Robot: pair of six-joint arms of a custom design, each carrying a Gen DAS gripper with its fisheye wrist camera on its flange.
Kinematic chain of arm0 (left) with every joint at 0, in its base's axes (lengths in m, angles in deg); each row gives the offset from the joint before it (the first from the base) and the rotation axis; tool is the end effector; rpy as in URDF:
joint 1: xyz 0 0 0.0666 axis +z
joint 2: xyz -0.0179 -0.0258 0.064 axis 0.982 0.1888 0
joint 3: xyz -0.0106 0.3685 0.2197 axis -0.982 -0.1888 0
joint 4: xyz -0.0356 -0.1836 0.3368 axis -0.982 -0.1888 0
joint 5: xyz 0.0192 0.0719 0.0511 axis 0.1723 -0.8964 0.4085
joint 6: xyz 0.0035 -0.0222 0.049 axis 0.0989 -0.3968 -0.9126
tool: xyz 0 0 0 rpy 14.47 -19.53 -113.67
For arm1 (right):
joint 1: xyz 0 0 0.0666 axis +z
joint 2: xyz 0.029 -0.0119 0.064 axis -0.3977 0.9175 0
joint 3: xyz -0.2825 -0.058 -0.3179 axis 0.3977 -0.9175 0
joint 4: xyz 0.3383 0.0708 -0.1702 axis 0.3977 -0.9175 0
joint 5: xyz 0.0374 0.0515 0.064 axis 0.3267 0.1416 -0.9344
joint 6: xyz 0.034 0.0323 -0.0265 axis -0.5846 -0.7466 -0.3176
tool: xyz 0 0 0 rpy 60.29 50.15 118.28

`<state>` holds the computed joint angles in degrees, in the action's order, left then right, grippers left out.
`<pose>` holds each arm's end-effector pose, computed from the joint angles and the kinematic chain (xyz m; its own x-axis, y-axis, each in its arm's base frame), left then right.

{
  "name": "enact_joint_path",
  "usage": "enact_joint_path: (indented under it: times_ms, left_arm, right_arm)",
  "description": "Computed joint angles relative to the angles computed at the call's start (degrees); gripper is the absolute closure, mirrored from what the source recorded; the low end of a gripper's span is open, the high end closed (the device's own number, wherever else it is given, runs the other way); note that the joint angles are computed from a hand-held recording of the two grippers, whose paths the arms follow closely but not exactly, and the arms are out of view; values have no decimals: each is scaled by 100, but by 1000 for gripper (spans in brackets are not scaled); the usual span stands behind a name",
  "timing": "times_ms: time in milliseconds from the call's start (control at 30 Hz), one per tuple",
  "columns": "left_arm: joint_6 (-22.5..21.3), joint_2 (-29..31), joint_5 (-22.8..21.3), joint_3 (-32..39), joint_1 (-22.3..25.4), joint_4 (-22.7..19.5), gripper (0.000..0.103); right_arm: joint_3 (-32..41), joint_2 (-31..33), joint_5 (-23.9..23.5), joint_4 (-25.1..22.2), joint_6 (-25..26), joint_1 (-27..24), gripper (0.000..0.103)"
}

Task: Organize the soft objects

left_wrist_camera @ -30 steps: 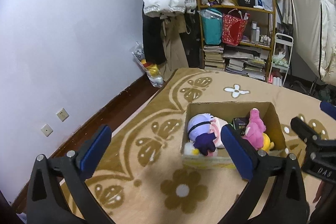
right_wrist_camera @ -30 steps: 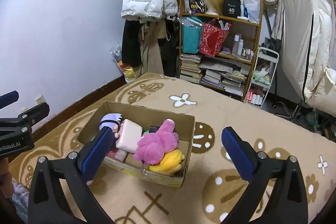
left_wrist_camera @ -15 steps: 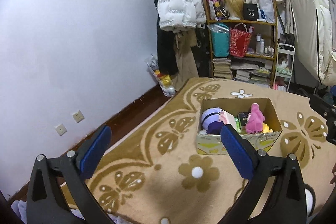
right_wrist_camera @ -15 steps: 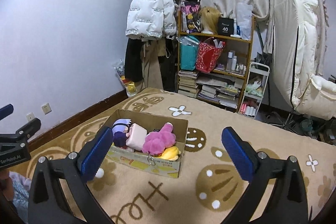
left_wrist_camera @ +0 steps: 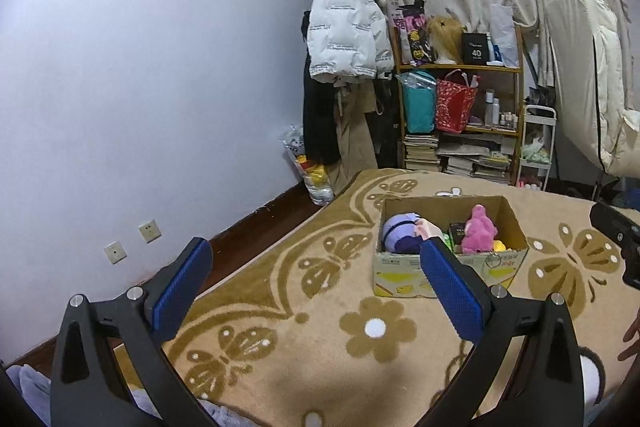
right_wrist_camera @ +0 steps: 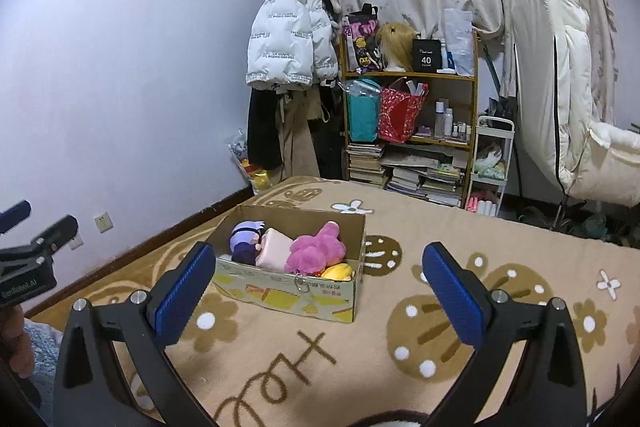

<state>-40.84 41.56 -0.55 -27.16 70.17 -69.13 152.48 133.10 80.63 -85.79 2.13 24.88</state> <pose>0.3678 -0.0588 0.4525 -0.3686 0.2080 -0.9060 0.2240 0.9658 0.1306 0.3044 0.2979 0.4377 -0.3896 0.1759 -0.9040 0.2792 0.9579 0.0661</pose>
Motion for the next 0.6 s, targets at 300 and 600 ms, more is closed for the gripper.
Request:
enact_joint_path:
  times_ms: [300, 600]
  left_arm:
    - [-76, -20, -127, -241, -188, 211, 0]
    - [-263, 166, -386, -325, -377, 258, 0]
  right_arm:
    - [-522, -169, -23, 448, -54, 14, 0]
    - [-838, -68, -435, 640, -76, -226, 0]
